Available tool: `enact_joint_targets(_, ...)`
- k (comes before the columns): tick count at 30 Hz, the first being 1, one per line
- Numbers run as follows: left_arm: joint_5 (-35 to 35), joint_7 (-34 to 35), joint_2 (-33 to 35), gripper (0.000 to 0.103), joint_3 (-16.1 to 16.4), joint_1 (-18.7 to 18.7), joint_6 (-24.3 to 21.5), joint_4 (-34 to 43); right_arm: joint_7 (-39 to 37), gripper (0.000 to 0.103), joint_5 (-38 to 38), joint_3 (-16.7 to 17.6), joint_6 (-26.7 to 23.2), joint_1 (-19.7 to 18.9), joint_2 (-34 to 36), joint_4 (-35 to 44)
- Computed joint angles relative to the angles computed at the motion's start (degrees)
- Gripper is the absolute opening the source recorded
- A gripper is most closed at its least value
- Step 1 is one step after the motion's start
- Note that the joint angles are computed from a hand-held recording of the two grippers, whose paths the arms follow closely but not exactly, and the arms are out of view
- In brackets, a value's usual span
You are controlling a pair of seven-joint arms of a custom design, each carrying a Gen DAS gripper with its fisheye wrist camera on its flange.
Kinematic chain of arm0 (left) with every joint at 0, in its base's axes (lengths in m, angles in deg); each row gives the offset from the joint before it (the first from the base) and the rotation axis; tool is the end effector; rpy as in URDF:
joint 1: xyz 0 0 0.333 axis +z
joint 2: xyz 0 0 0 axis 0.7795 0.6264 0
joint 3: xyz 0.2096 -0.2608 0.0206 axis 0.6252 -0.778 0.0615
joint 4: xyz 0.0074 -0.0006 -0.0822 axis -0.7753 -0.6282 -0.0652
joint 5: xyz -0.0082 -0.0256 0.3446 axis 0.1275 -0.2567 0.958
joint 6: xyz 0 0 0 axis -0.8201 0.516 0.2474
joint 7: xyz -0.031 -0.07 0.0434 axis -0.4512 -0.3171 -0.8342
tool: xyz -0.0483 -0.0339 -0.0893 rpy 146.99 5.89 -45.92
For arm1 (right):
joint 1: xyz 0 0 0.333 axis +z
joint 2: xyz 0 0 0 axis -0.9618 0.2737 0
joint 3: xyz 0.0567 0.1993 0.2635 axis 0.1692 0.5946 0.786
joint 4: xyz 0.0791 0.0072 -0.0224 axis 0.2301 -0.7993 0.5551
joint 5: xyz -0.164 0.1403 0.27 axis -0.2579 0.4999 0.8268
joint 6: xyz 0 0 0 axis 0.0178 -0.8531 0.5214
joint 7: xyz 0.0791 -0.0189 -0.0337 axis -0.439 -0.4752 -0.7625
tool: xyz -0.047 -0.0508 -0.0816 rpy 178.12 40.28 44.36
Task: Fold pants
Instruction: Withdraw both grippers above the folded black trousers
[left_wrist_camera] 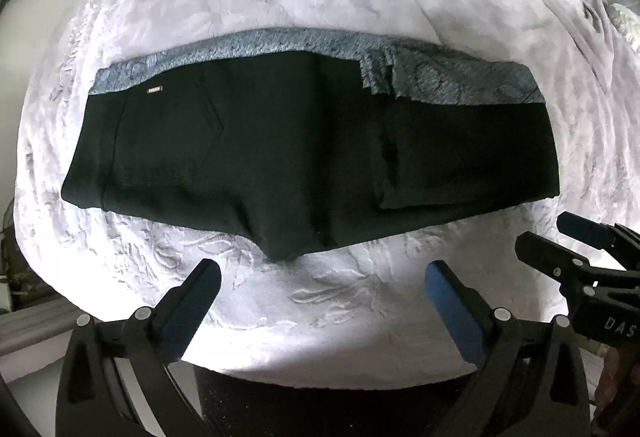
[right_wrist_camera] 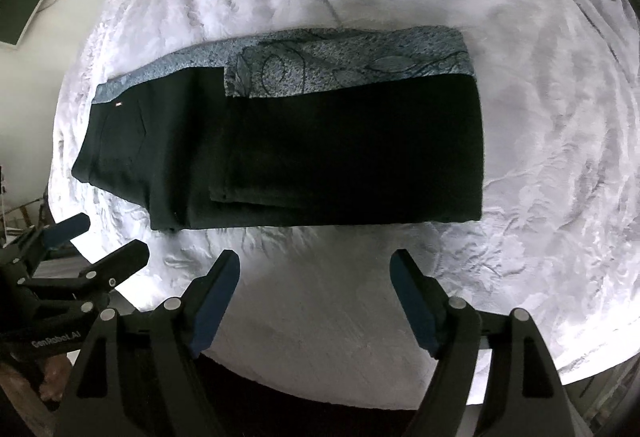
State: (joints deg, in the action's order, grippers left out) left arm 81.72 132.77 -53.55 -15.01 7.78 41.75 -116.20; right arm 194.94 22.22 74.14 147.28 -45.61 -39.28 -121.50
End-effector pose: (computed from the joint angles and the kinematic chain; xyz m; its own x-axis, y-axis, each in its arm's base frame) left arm 0.4332 -0.4924 0.6148 -0.3397 -0.9404 -0.0169 -0.9384 0.3401 -0.0605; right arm 0.4008 0.3395 0.6357 -0.2761 -0.9281 -0.2497 -0.9595 0.2813 0.0154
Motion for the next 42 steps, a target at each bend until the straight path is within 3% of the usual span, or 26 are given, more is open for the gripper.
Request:
enact_joint_targets(6,0.74,-0.60,1.62,0.103,0.80,-1.17,-1.92,3.37,0.20,0.088,-1.78,-0.08,-0.37,-0.21,-0.67,0.03)
enact_joint_targets(15,1.64,-4.88,-5.24,0.103,-0.05,0.68,1.48,-8.15,-1.66,0.090,-1.50,0.34,0.05,0.30,0.62,0.73)
enact_joint_targets(21,0.92,-6.56,-10.47,0.103,-1.61,3.83,5.69,-17.11,-1.89,0.090,-1.03,0.80,-1.99,1.08,2.81,3.42)
enact_joint_targets(29,-1.25,-0.50,-14.52,0.103,-2.99,9.29,11.48,-25.20,5.92,0.090,-4.92,1.41,-5.08,3.03,6.18,8.92)
enact_joint_targets(35,-3.35,6.20,-18.69,0.103,-2.85,14.40,15.37,-32.45,13.42,0.090,-7.42,2.04,-7.39,6.17,13.19,17.78)
enact_joint_targets(42,-5.08,10.37,-22.02,0.102,-2.63,18.80,18.70,-38.76,15.14,0.090,-9.42,1.39,-14.10,11.02,25.70,36.31)
